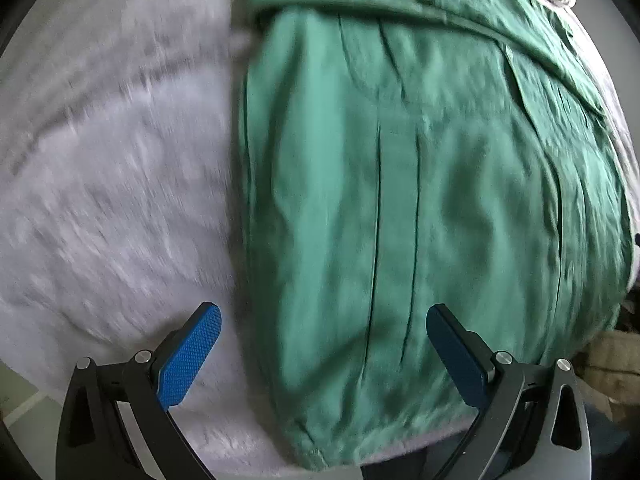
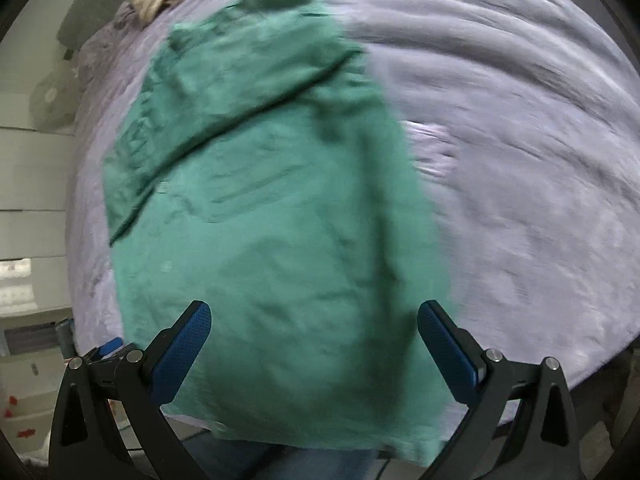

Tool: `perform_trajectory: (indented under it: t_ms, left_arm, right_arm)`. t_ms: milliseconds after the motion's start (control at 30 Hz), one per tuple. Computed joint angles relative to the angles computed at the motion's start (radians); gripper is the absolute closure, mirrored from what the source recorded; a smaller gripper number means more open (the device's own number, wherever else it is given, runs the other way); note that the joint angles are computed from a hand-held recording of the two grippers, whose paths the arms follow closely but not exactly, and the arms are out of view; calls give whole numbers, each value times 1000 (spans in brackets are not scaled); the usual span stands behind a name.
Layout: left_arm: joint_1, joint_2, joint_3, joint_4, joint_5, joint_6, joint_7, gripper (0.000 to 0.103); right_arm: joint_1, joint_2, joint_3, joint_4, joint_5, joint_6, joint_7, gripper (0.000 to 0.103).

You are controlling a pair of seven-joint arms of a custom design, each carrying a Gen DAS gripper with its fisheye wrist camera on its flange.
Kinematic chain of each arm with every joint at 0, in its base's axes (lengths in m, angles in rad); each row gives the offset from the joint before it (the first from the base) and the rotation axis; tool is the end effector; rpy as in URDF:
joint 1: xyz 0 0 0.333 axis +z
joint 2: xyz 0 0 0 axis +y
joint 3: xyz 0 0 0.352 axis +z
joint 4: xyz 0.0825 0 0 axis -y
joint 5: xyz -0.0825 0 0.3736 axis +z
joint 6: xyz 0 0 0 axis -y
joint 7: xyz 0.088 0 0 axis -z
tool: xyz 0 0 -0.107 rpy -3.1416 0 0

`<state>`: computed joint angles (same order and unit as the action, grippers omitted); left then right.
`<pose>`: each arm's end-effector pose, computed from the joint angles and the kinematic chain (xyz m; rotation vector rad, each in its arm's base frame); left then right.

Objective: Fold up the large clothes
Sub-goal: 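Grasp the shirt hem with the right tool while the left tool grasps it too, lifting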

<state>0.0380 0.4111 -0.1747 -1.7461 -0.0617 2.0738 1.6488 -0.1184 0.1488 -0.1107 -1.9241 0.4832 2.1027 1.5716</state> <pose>0.6468 -0.0799 0.3746 1.9311 -2.2937 0.0414 0.5847 -0.1107 0.4620 -1.4584 2.3772 0.3192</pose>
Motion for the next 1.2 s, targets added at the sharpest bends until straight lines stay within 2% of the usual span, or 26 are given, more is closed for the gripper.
perform_trajectory:
  t_ms: [67,133,233,367,433,567,667,700,733,800,833,867,900,933,1000,1067,1133,1200]
  left_arm:
    - [31,-1,-12,-20,-58,-37,45,0]
    - [46,-8,-16,-47,-90,-52,81,0]
    - [47,-21,-15,-75,-95,-48,128,0]
    - [62,-37,-15,-88,-154,-95,160,0]
    - [65,-47,-11,-100,-172,-124,165,0]
    - [63,-74,1,-163,-182,-155,161,0]
    - [54,-88,9,-206,-167,-133,164,0]
    - [53,-88,10,-207,-167,-130,165,2]
    - [52,-93,10,-213,-172,-124,159,9]
    - [44,-110,18,-226,-148,-116,138,44]
    - [48,-113,21,-225,-151,-116,140,54]
    - [54,-110,21,-212,-164,-126,144,69]
    - [69,-115,23,-214,-192,-131,157,79]
    - [83,-117,24,-210,-223,-145,173,84]
    - [106,-108,28,-182,-274,-184,187,92]
    - [136,-94,31,-144,-357,-233,196,92]
    - [179,-90,36,-111,-460,-275,212,93]
    - [200,-86,36,-73,-540,-285,209,93]
  right_arm:
    - [-14,-13,-13,-27,-4,-25,-3,0]
    - [-39,-19,-23,-59,35,-86,-33,0]
    - [-60,-22,-29,-103,83,-152,-65,0]
    - [-63,-29,-23,-149,145,-205,-103,0]
    - [-62,-36,-17,-161,197,-228,-135,0]
    - [-79,-38,-18,-177,423,-296,-233,0]
    - [-73,-26,-17,-169,449,-292,-237,0]
    - [-70,-25,-17,-171,439,-286,-228,0]
    - [-65,-19,-16,-170,422,-278,-209,0]
    - [-64,-16,-18,-173,407,-274,-182,4]
    - [-62,-15,-18,-171,393,-273,-159,17]
    - [-59,-11,-18,-164,363,-274,-139,41]
    - [-58,-9,-19,-156,333,-280,-129,60]
    - [-59,-6,-20,-145,311,-285,-133,92]
    - [-59,-12,-18,-139,297,-280,-162,93]
    - [-65,-16,-16,-132,344,-289,-203,94]
    - [-77,-25,-16,-132,450,-292,-235,94]
    - [-84,-29,-15,-120,550,-283,-255,94]
